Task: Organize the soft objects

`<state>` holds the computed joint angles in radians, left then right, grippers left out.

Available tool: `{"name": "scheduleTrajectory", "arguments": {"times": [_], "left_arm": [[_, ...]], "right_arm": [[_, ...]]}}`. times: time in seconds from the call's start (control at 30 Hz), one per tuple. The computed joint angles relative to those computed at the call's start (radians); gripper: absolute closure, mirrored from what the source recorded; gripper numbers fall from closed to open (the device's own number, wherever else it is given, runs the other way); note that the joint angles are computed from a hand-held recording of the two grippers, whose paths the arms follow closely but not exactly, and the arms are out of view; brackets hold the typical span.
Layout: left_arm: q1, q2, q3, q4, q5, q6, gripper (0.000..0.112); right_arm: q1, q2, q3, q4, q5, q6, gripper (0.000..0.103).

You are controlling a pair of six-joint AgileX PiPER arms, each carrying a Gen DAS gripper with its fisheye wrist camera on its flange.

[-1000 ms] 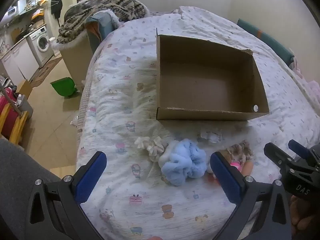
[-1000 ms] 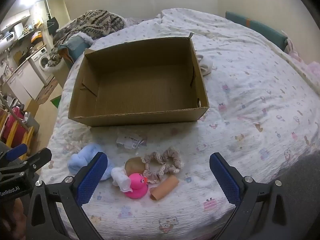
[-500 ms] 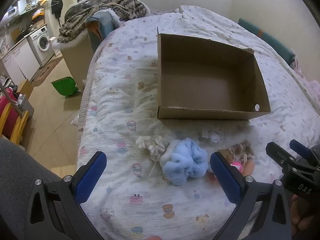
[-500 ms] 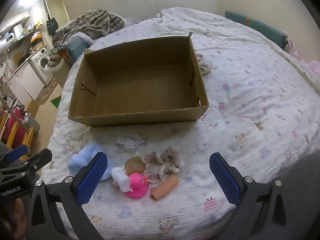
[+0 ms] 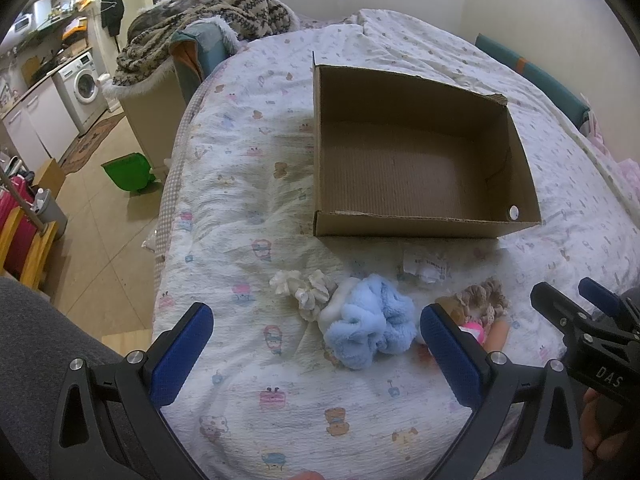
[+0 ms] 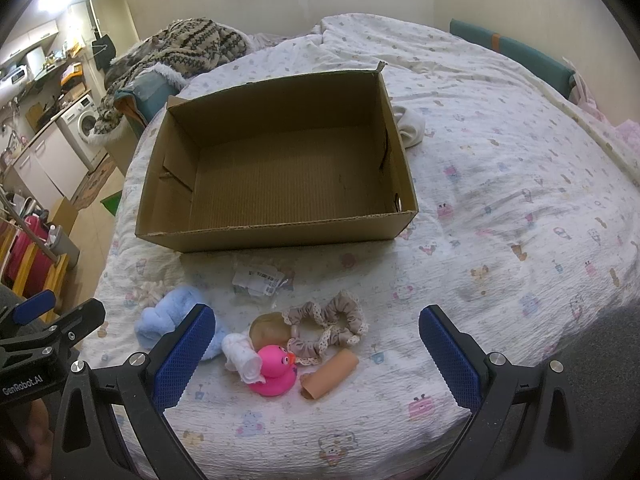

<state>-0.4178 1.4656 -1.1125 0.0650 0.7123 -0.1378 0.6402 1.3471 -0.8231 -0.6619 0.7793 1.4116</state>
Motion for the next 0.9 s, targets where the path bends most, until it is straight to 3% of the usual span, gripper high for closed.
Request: {"name": "scheduleTrajectory", "arguments": {"times": [0.9], "left_arm": [[0.006, 0.015, -0.015, -0.01, 0.021, 0.01, 0.009]], "right_arm": [[-0.008, 0.006, 0.004, 0.011, -0.012, -0.004, 0.0]]}}
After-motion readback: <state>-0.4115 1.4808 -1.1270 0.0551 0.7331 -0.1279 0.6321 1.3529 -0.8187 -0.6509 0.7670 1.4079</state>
